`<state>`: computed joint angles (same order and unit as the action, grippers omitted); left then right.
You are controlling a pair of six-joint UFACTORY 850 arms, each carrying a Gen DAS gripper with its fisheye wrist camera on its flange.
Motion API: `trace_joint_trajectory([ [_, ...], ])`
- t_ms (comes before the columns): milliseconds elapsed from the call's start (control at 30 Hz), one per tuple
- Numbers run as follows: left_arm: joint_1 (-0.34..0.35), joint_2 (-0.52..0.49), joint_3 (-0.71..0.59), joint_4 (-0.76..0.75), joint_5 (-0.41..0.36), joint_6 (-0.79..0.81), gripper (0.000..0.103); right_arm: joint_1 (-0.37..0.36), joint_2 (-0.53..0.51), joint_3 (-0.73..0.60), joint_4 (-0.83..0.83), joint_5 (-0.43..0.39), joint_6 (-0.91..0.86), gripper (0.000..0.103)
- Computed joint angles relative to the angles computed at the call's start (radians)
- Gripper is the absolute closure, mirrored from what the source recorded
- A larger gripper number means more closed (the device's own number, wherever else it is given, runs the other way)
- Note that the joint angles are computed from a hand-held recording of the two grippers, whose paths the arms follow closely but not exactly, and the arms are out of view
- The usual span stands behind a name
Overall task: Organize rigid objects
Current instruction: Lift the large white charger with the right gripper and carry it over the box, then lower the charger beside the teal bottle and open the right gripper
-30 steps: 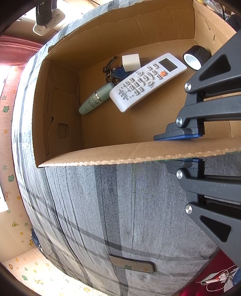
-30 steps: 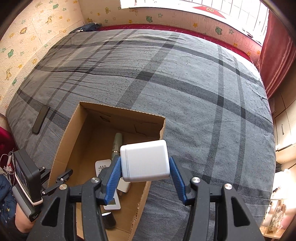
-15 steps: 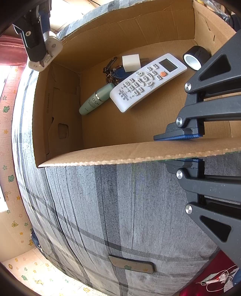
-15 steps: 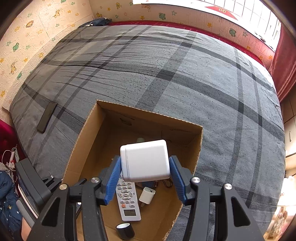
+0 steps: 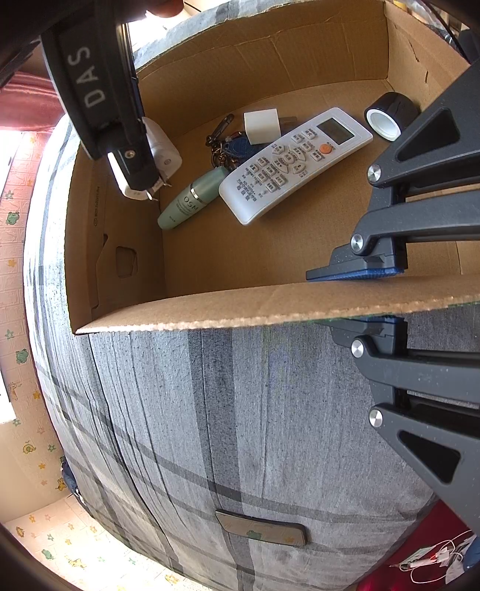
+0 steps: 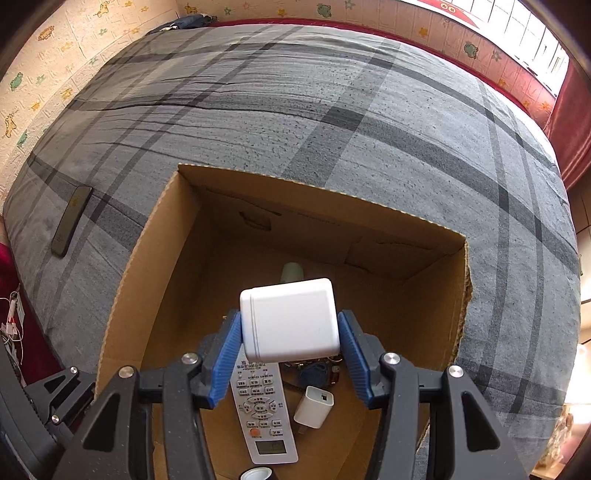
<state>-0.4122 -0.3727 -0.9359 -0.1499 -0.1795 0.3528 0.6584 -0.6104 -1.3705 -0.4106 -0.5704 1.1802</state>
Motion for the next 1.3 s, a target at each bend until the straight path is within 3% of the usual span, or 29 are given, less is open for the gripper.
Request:
trace_joint_trajectory([
  [700,0.001,0.001,0.001,-0.025,0.0,0.026,0.087,-0.008,-0.068,-0.031,0.025,0.002,0.001,0.046],
  [800,0.002,0.0,0.0,-0.029,-0.001,0.031,0.087,-0.004,-0.062,-0.025,-0.005,0.012,0.027,0.031],
  [867,0.004,0.001,0.0,-0.039,-0.002,0.041,0.087,-0.001,-0.056,-0.022,-0.029,0.022,0.043,0.011],
  [933,0.005,0.0,-0.001,-0.042,-0.003,0.045,0.087,0.004,-0.059,-0.028,-0.039,0.013,0.041,0.001],
  [1300,0.008,0.0,0.0,-0.064,-0.002,0.069,0.087,0.023,-0.057,-0.037,-0.082,-0.008,0.072,0.0],
])
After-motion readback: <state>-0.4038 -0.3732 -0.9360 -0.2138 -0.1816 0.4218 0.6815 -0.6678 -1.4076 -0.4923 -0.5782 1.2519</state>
